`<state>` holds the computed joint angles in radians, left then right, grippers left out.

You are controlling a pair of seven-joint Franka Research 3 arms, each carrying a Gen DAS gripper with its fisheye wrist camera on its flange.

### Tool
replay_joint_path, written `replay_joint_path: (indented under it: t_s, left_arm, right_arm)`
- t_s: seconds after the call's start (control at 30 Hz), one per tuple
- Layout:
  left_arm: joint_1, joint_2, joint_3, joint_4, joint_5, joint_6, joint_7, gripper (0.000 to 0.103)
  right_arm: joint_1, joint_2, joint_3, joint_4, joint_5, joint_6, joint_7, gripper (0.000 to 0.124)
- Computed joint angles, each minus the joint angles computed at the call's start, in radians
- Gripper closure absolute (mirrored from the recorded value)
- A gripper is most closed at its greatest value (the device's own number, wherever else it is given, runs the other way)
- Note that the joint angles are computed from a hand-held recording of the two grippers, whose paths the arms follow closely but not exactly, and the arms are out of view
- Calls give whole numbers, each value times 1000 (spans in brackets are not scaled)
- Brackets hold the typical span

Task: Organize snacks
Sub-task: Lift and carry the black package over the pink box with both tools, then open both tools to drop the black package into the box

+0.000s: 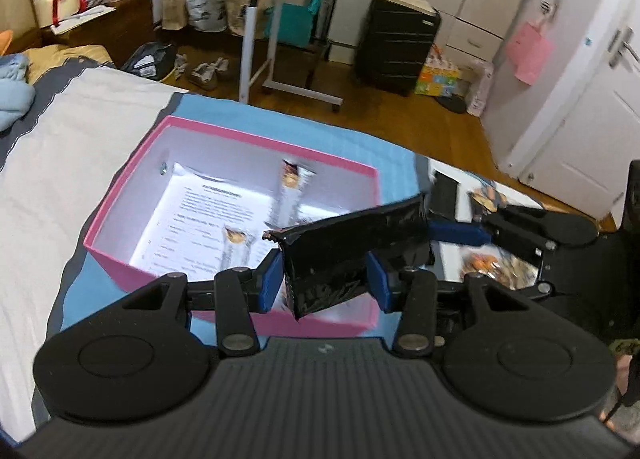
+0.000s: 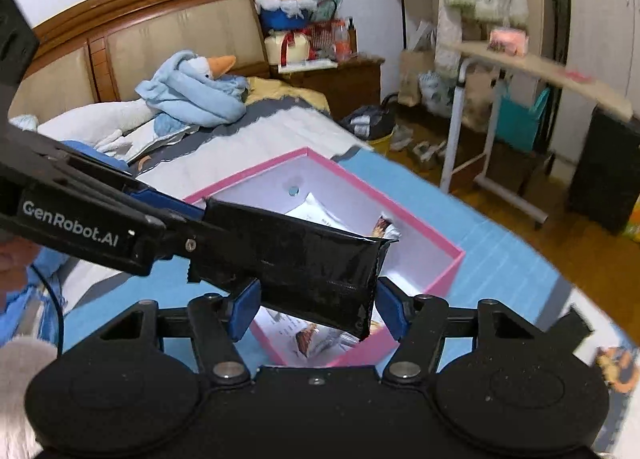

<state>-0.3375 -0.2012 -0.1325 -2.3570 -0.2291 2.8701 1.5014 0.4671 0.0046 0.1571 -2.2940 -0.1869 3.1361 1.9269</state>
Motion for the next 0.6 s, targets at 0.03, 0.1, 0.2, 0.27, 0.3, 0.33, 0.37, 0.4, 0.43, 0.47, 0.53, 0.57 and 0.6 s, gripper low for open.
replay_joint_path:
  t_s: [0.03,0.1,0.2,0.27,0.3,0.33,0.37,0.4,0.43,0.47,0.53,0.57,0.6]
  left_arm:
    - [2,23,5,12,2,7,11,59]
    - [21,65,0,33,17,16,6,59]
    - [67,134,-25,76,99,16,-37,59]
    - [90,177,-36,106,136,5,-47,59]
    - [100,197,-41,122,144,-8,-49,59]
    - [109,216,-47,134,149,-15,-50,59]
    - [118,236,-52,145,153,-19,-47,59]
    - [126,253,-56,156,177,-24,-63,59]
    - [130,270,-56,164,221,-25,-100,59]
    - [131,286,-53,173,277,-25,-145,59]
    - [117,309,-30,192,456,-43,-287,57]
    - [118,315,-30,198,500,-49,-318,57]
    - [123,316,-35,198,518,-55,-329,57]
  right_arm:
    - [22,26,-25,18,-14,4,20,58]
    - [23,70,-38,51,-71,7,68,62]
    - [13,127,-21,88,38,0,-7,71]
    - [9,164,-13,112,101,-3,-47,74]
    - [8,180,-11,120,129,1,-63,75]
    - [8,197,-10,127,154,8,-76,75]
    - [18,212,-19,138,168,10,-82,76]
    - [12,225,-10,142,192,16,-100,76]
    - [4,238,0,148,214,22,-117,76]
    - [2,252,3,155,235,29,-135,76]
    - [87,267,-92,168,215,23,-121,75]
    - [152,272,-168,170,172,25,-99,74]
    - [187,266,-209,161,167,23,-108,75]
